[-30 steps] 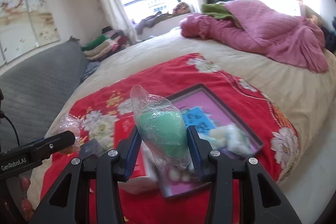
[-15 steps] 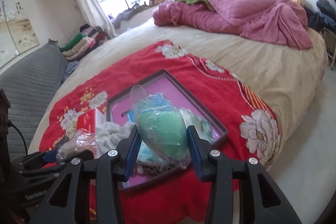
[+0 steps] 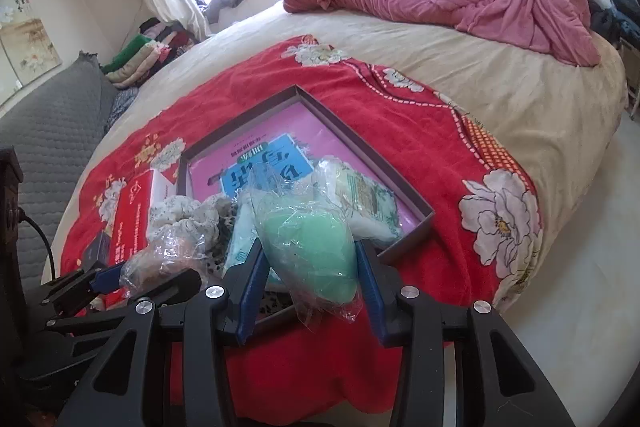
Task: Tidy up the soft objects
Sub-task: 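Lower the cotton-pad bag into the tray box with the left tool while the right releases the sponge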
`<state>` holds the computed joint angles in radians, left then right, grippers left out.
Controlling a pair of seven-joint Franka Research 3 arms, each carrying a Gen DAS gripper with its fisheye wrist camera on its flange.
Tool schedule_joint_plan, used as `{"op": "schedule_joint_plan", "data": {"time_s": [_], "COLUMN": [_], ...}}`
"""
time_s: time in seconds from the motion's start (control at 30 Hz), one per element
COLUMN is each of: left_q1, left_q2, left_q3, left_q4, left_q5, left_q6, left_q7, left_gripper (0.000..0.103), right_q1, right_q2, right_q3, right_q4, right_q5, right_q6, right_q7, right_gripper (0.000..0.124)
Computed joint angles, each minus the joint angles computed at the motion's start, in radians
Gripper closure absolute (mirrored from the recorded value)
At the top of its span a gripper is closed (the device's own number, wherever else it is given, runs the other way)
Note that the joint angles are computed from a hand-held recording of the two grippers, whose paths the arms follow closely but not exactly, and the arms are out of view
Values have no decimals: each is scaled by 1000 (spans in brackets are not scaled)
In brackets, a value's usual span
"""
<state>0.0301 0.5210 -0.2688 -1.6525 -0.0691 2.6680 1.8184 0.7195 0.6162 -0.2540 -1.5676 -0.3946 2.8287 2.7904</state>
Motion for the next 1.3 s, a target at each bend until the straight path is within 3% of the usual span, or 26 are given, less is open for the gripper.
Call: {"op": "schedule_joint_plan", "data": {"time_s": [0.27, 0.93, 1.1, 1.3], "left_q1": [-6, -31, -31, -21], "left_q2": [36, 117, 113, 92], "left_q3": [-1, 10, 6, -9], "left_q4": [36, 141, 133, 95], "left_q5": [8, 49, 58, 38], "left_q6": [-12, -43, -46, -41], "left_q7": [-5, -30, -24, 6], "left_gripper": [39, 39, 39, 39], "right_q1": [-19, -86, -86, -88], "right_q2": [49, 192, 183, 138], "right_q3": [8, 34, 41, 51], "right_q4": [43, 256, 240, 130], "right_q5": [42, 155, 171, 231], "right_q6": [12, -48, -47, 41], "right_q7": [-41, -189, -211, -208], "right_gripper": [79, 79, 78, 78]}}
